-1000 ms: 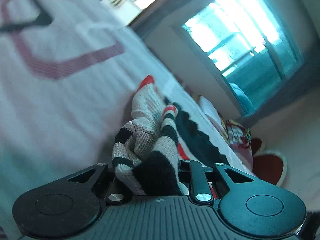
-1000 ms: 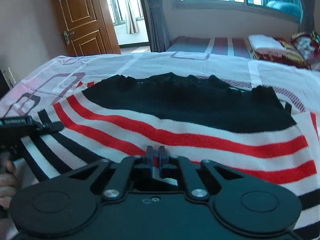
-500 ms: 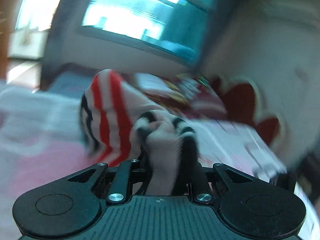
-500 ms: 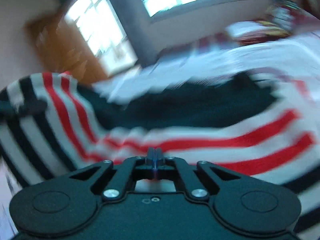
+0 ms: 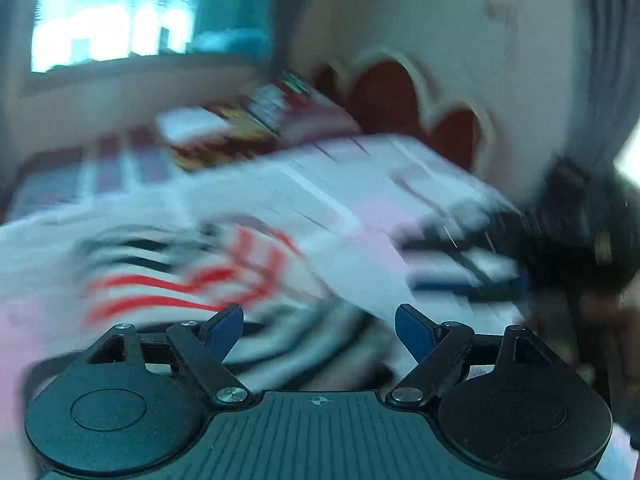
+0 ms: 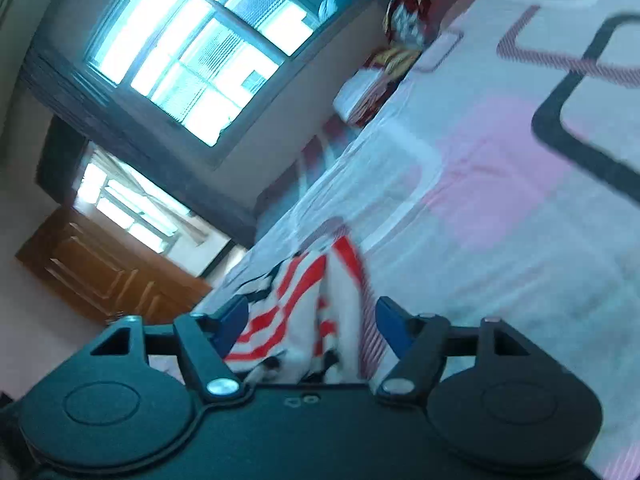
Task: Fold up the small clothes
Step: 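Fold the sweater's other side over with the right tool while the left tool opens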
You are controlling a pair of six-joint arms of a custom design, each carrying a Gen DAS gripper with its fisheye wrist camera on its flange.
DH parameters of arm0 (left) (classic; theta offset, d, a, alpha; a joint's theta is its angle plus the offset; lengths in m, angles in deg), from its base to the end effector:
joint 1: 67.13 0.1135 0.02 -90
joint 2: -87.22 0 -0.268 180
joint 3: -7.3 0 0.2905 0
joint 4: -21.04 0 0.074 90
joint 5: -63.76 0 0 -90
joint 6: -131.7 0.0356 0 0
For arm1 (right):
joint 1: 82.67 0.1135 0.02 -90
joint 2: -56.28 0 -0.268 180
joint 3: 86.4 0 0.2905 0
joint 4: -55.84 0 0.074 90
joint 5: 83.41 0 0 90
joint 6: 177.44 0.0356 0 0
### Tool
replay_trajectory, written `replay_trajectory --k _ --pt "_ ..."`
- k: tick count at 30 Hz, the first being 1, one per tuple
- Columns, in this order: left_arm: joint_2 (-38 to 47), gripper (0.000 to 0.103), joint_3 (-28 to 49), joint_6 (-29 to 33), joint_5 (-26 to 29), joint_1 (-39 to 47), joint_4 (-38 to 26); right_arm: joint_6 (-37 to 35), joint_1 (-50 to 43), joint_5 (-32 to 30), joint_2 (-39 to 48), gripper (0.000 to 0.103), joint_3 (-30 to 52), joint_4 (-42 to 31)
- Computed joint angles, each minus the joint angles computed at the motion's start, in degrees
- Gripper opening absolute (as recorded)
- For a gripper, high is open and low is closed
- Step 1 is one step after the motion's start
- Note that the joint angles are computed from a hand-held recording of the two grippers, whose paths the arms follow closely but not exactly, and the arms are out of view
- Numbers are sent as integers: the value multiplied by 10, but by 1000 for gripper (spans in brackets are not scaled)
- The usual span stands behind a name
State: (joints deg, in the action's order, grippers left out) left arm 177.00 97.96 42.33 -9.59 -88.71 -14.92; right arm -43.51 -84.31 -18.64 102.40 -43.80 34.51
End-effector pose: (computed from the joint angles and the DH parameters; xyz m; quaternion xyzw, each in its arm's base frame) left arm 0.3663 -0.1558 0.3238 0.2346 0.8487 -0.2093 0.4253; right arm 0.2209 0.0089 0.2442 0.2101 0.8037 0.3612 0.4236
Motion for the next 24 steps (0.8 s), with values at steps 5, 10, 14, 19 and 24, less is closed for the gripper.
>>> replay_trajectory --k 5,10,14,19,24 --pt "36 83 4 -37 -46 99 -1 32 56 -53 70 74 13 24" --pt "62 83 -16 -43 -35 106 -9 78 70 -72 139 73 22 34" --pt "53 87 -56 -75 -28 100 19 116 65 -106 188 72 18 104" --pt "74 88 -33 -60 -49 87 33 75 87 -76 287 61 99 111" --pt "79 88 -19 -66 -70 81 30 -36 116 -20 324 38 173 15"
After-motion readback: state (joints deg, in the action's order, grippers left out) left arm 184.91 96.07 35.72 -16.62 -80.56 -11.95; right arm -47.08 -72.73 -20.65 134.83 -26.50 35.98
